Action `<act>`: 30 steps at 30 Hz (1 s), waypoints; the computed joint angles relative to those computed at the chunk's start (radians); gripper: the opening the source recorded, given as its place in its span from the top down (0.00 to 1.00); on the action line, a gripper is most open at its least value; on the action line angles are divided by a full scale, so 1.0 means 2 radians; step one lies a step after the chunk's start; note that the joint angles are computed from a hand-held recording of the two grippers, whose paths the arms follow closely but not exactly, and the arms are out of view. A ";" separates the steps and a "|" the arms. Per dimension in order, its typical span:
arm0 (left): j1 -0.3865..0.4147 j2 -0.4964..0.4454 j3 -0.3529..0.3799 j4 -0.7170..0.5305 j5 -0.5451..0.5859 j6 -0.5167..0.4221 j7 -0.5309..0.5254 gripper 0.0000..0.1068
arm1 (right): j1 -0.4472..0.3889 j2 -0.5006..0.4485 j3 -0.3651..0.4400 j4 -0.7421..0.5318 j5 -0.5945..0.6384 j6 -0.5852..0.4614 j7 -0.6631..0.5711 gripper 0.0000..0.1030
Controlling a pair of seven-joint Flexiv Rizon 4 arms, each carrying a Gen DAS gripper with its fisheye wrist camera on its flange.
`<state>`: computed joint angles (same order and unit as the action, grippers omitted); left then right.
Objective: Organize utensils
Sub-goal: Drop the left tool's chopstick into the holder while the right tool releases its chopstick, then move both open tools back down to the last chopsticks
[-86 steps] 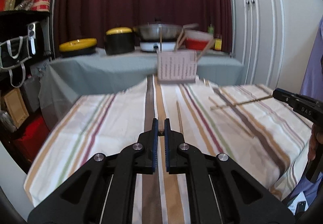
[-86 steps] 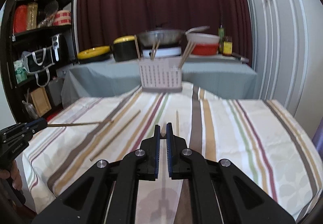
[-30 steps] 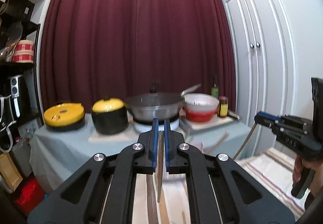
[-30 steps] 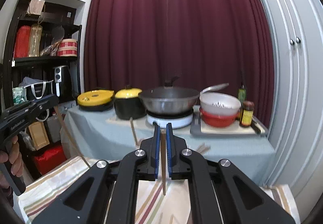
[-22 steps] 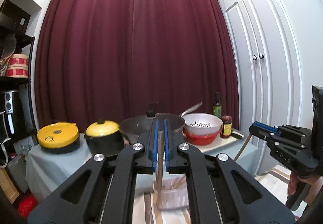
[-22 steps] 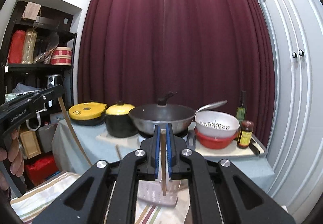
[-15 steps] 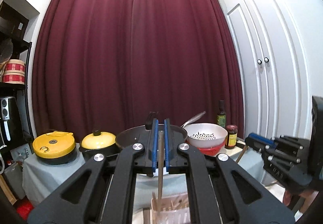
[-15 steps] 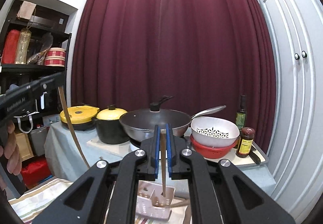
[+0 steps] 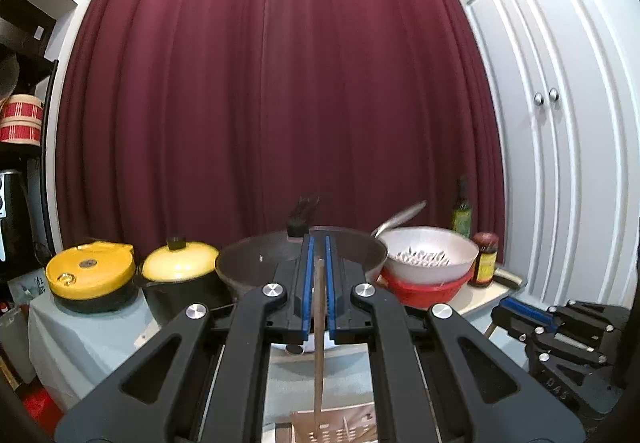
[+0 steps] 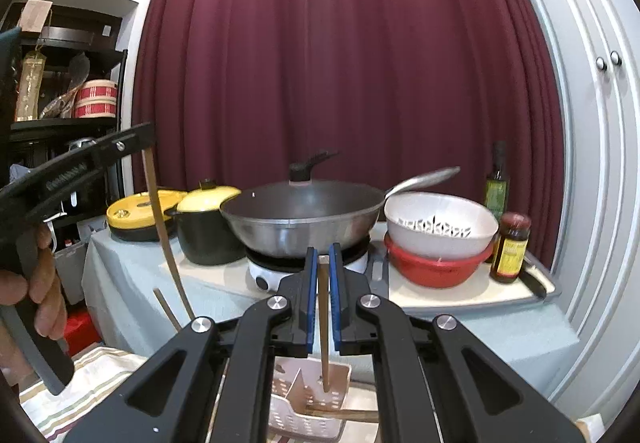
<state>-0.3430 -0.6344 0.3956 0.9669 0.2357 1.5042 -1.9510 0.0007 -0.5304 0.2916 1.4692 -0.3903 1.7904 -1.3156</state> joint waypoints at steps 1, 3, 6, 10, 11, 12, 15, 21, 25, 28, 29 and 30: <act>0.001 -0.003 -0.002 0.002 0.000 -0.004 0.001 0.94 | -0.002 -0.003 0.005 -0.001 -0.002 -0.005 -0.001 0.94; 0.004 -0.007 -0.006 0.005 -0.002 -0.011 0.002 0.94 | -0.004 -0.008 0.011 -0.002 -0.001 -0.014 -0.003 0.94; 0.007 -0.009 -0.013 0.013 -0.002 -0.028 0.003 0.85 | -0.003 -0.009 0.013 -0.001 0.006 -0.025 -0.007 0.92; -0.002 0.001 0.002 0.031 0.019 -0.022 -0.020 0.47 | 0.012 0.001 -0.009 0.011 0.023 -0.015 -0.011 0.55; -0.002 0.005 0.000 0.036 0.022 -0.019 -0.019 0.47 | 0.015 0.007 -0.014 0.017 0.025 -0.013 -0.011 0.55; -0.002 0.010 -0.002 0.041 0.024 -0.021 -0.017 0.44 | 0.014 0.009 -0.013 0.017 0.026 -0.014 -0.010 0.55; -0.015 0.026 0.017 0.057 0.040 -0.018 -0.035 0.34 | 0.016 0.021 -0.019 0.028 0.033 -0.005 -0.007 0.50; -0.041 0.068 0.044 0.094 0.081 -0.010 -0.074 0.25 | 0.050 0.064 -0.068 0.066 0.041 0.016 0.003 0.45; -0.065 0.102 0.066 0.115 0.129 -0.022 -0.112 0.24 | 0.083 0.098 -0.109 0.095 0.051 0.026 0.005 0.44; -0.083 0.133 0.074 0.138 0.169 -0.034 -0.141 0.23 | 0.116 0.128 -0.145 0.124 0.068 0.033 0.000 0.41; -0.087 0.142 0.076 0.146 0.183 -0.036 -0.153 0.22 | 0.120 0.141 -0.149 0.138 0.072 0.036 -0.002 0.41; -0.098 0.156 0.084 0.159 0.203 -0.037 -0.173 0.20 | 0.124 0.150 -0.153 0.149 0.077 0.039 -0.006 0.41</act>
